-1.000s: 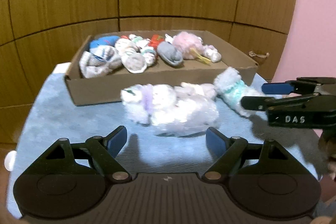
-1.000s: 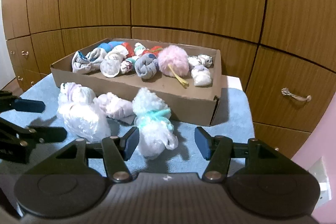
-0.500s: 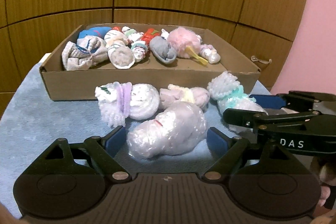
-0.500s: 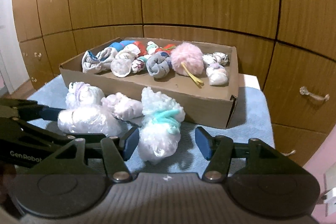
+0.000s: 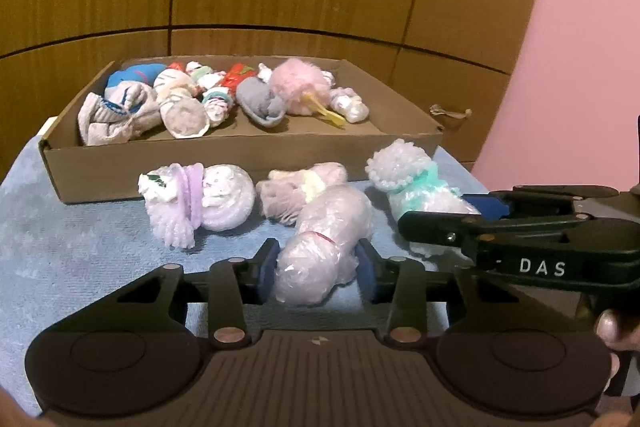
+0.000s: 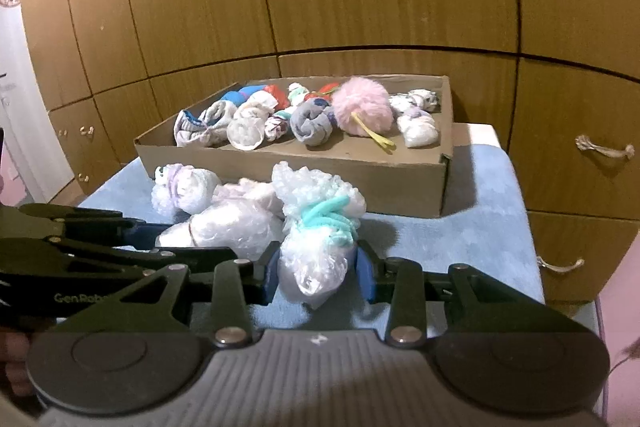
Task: Organize objects
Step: 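Grasp the plastic-wrapped sock with left while right grasps teal-ribboned plastic bundle, then lift both held bundles and carry them into the cardboard box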
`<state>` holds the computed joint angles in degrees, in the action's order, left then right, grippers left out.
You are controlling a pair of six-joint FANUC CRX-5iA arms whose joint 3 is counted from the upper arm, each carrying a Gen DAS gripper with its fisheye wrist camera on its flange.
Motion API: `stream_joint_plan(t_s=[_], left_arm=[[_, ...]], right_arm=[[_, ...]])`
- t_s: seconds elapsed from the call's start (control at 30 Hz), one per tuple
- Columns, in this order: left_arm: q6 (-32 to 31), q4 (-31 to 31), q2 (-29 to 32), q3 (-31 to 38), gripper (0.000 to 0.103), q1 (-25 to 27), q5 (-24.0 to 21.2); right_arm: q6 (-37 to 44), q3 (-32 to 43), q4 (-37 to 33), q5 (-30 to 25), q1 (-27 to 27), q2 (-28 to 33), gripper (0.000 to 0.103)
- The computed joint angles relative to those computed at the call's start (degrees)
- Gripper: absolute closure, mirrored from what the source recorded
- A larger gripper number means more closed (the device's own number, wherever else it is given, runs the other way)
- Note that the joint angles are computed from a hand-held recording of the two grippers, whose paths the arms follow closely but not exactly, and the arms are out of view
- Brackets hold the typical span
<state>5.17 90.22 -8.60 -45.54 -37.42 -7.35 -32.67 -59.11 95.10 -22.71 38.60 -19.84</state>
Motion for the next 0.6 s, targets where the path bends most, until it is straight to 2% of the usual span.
stream_joint_plan(t_s=[0.13, 0.3, 0.4, 0.6], left_arm=[[-1.56, -0.56, -1.33, -0.89, 0.058, 0.56, -1.02], [5.97, -11.16, -2.62, -1.02, 0.059, 4.91, -4.75], [6.01, -12.33, -3.44, -1.44, 0.06, 5.04, -4.26], [12.04, -21.32, -4.73, -0.77, 0.06, 8.4, -5.92]], right_arm=[[0.89, -0.67, -3.65, -3.06, 3.09, -1.11, 0.068], [2.36, -0.48, -7.67, -6.19, 6.58, -1.39, 0.068], [2.06, -0.57, -7.66, -6.73, 7.26, -1.46, 0.068], [3.62, -0.19, -9.38, -8.27, 8.8, -1.52, 0.068]])
